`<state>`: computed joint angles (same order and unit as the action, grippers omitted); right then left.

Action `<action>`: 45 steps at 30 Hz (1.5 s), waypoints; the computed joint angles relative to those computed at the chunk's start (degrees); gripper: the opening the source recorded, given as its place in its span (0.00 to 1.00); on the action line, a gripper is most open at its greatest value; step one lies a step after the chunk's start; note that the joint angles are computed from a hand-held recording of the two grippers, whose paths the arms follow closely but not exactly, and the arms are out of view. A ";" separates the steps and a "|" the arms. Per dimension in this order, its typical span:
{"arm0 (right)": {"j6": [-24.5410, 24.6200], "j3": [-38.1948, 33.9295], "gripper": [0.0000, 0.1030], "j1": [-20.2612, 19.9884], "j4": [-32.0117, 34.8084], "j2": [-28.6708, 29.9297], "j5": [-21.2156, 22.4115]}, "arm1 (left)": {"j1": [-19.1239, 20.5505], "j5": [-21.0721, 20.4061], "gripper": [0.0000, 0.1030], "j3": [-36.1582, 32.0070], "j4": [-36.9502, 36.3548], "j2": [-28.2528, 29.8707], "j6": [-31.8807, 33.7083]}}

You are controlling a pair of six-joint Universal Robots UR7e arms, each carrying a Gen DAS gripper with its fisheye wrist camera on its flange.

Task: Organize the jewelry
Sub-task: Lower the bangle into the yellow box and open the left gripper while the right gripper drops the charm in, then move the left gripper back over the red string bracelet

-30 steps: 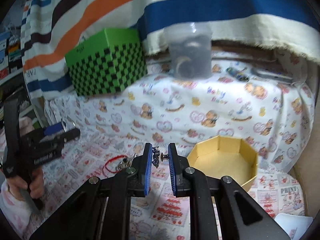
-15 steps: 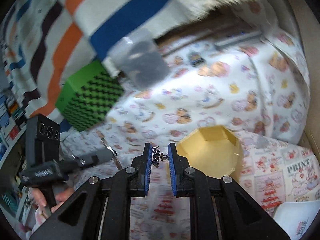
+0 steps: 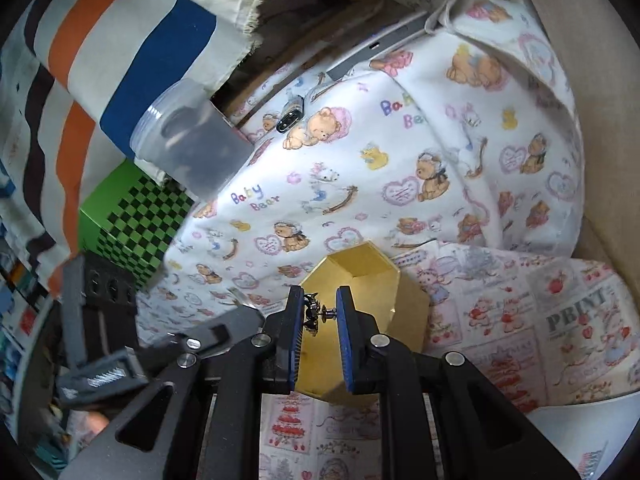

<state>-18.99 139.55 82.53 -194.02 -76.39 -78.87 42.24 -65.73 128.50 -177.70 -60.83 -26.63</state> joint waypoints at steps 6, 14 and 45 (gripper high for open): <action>0.47 0.23 0.50 0.76 -1.84 0.63 -1.47 | 1.48 -2.94 0.72 2.70 -6.73 -1.62 3.56; 0.32 1.16 0.54 2.60 -6.68 0.94 -4.20 | -2.78 5.86 0.80 5.47 -3.68 -7.53 5.74; -15.76 2.21 0.67 18.25 -32.29 20.04 -25.57 | -15.37 39.26 0.99 21.16 30.09 -28.68 -21.41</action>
